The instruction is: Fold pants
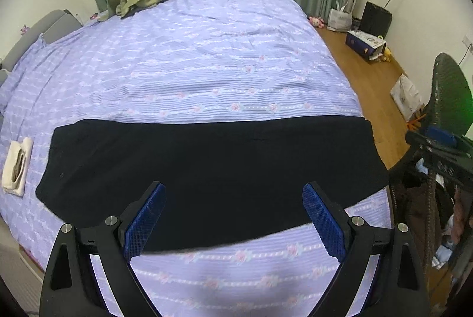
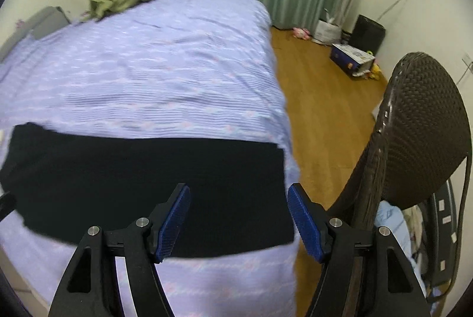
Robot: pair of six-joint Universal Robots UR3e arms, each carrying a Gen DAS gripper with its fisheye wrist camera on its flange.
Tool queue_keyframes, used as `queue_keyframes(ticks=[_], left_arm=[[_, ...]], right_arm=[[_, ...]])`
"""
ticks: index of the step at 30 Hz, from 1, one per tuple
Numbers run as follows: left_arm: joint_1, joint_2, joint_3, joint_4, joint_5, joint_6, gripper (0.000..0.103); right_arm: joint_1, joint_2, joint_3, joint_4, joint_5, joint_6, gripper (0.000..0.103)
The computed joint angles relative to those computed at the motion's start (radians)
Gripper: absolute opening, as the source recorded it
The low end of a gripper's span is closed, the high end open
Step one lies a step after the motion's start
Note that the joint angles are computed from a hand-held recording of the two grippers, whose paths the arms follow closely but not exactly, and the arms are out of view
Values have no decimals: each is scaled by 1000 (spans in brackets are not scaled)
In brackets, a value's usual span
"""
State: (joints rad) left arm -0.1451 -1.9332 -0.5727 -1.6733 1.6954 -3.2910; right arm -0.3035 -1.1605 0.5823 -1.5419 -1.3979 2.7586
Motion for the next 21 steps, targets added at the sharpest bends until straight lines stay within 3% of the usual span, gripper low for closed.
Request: queue_keyframes(ticks=[8, 13, 16, 21], left_arm=[[160, 308, -247, 31, -94, 102, 95], [413, 505, -362, -23, -273, 287, 95], [667, 623, -407, -140, -449, 494, 95], [1182, 740, -365, -500, -687, 1006, 95]], right_arm=[[117, -195, 33, 90, 48, 34, 69], [283, -191, -69, 141, 40, 164, 69], [409, -168, -91, 107, -15, 265, 69], [609, -86, -177, 123, -104, 459, 69]])
